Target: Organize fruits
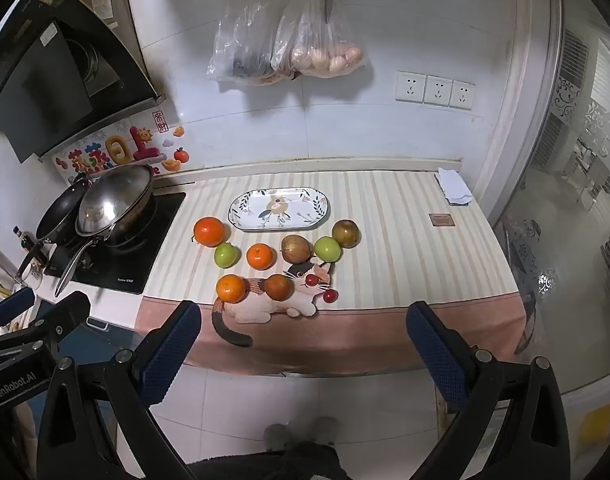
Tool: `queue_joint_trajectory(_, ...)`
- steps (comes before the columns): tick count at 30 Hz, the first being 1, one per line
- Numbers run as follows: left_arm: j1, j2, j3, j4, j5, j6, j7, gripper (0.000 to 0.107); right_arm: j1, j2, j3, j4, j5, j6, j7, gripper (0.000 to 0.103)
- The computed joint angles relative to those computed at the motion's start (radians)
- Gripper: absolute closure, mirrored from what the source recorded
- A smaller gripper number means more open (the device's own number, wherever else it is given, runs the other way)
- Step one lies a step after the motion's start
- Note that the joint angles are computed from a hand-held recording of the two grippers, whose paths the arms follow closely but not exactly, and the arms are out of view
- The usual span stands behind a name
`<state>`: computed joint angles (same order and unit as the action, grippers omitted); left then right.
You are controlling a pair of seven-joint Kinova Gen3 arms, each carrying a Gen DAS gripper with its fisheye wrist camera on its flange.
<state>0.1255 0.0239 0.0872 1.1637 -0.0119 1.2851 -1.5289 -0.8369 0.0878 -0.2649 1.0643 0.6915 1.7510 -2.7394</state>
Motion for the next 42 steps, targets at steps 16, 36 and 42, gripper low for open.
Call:
queue_joint_trajectory(16,-0.001,0.001,-0.001,-0.004,0.003,0.006,0.000,0.005,-0.002,-0.002,-0.006,-0.001,-0.003,0.005,-0.004,0.000)
queue_joint_trajectory(36,0.007,-0.013,0.006,0.029,-0.002,-0.006,0.011,0.005,-0.007,0.000,-0.004,-0.001,-0.005,0.008,-0.008,0.000)
queue_joint_trajectory(42,0.007,-0.011,0.005,0.024,0.000,-0.002,0.010,0.005,-0.003,0.000,-0.001,-0.012,-0.007,0.011,0.004,0.000)
